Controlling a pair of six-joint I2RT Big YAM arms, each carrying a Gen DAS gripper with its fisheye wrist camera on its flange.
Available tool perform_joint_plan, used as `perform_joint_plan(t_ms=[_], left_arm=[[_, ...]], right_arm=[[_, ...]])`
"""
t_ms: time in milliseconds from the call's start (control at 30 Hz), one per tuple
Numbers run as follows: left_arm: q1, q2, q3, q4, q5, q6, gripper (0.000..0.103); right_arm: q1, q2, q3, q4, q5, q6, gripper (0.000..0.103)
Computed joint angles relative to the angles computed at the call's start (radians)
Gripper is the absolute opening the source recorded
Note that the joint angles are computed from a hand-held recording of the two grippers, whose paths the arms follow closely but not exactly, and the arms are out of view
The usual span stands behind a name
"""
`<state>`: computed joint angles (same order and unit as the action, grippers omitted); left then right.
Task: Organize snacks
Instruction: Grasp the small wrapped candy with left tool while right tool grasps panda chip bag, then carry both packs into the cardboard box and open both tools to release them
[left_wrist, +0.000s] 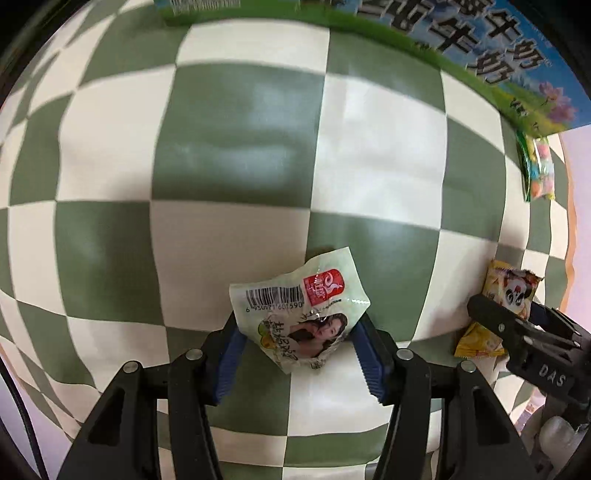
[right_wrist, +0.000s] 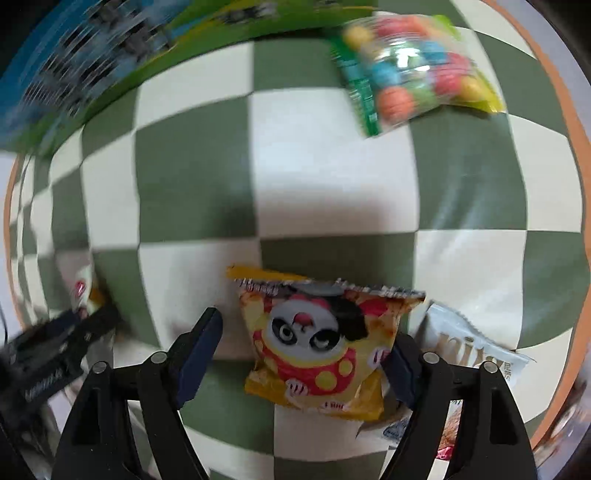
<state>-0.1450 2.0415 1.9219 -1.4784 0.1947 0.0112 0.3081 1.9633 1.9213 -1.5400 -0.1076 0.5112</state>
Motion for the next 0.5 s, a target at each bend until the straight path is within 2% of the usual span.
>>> perform_joint_plan(t_ms=[233, 267, 400, 433, 500], left_arm=[[0.042, 0.06, 0.053, -0.016, 0.045, -0.027, 0.055], [0.047, 0.05, 0.035, -0.004, 0.045, -0.028, 0.054], [0.042, 0.001, -0.031, 0.054, 0.03, -0.034, 0.052], [0.045, -0.036, -0.082, 0.072, 0.025, -0.025, 0.052], [0.042, -0.059, -0.1, 0.081, 0.014, -0.012, 0.052]], right_arm=[[0.001, -0.024, -0.046, 0.019, 0.004, 0.031, 0.084], [-0.002, -0.026, -0.048, 0.024, 0.009, 0.031, 0.082], [0.005, -0.065, -0.097, 0.06, 0.062, 0.026, 0.061], [0.001, -0.082, -0.116, 0.069, 0.064, 0.021, 0.059], [-0.001, -0.103, -0.137, 0.082, 0.065, 0.011, 0.056]])
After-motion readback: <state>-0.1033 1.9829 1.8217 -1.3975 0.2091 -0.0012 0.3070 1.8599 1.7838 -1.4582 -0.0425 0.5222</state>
